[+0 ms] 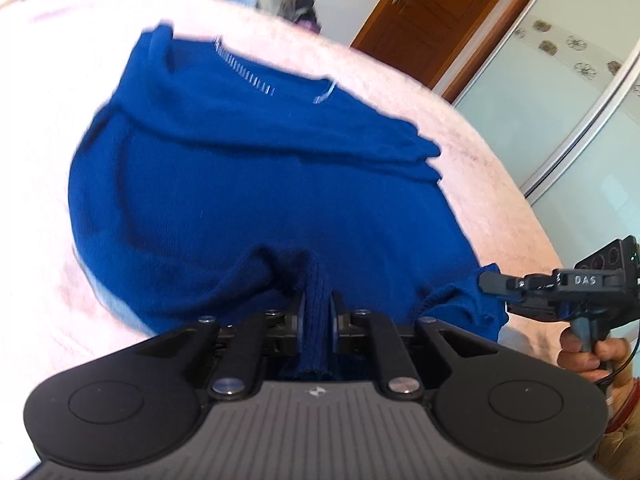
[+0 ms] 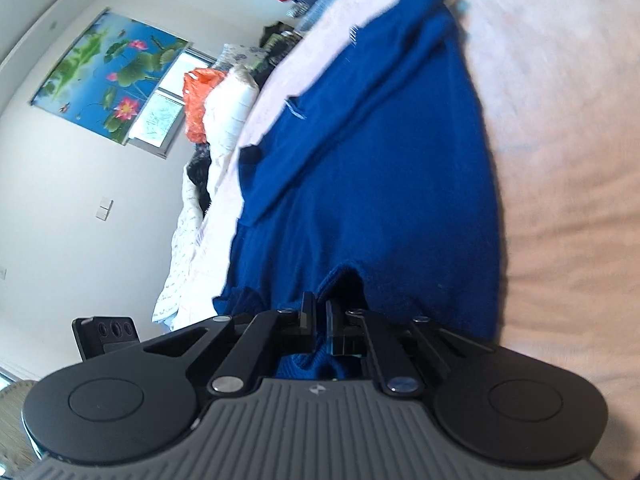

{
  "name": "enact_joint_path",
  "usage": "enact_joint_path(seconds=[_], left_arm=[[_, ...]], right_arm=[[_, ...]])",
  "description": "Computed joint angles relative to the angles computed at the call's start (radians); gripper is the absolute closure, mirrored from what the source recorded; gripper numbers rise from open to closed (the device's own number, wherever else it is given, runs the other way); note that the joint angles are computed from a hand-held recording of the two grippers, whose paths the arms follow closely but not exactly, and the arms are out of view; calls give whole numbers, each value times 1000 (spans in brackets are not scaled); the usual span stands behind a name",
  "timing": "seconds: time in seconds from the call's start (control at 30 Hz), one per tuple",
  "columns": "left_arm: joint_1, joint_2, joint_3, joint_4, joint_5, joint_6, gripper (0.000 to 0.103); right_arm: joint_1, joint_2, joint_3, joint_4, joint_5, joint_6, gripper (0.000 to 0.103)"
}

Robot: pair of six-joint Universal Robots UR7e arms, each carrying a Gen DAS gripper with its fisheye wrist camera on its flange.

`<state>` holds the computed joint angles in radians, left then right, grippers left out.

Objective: Fold small clothes

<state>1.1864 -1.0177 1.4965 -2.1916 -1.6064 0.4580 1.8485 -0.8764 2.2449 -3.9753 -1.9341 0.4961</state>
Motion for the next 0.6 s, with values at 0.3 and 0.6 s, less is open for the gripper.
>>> enact_joint_path(seconds=[0.3, 0.6], left_arm=[[-10, -7, 14, -162, -42, -44, 92], [17, 49, -147, 59, -77, -104, 91]], right_arm=[[10, -14, -27, -47, -17, -54, 93], [3, -35, -47, -51, -36, -115, 93]])
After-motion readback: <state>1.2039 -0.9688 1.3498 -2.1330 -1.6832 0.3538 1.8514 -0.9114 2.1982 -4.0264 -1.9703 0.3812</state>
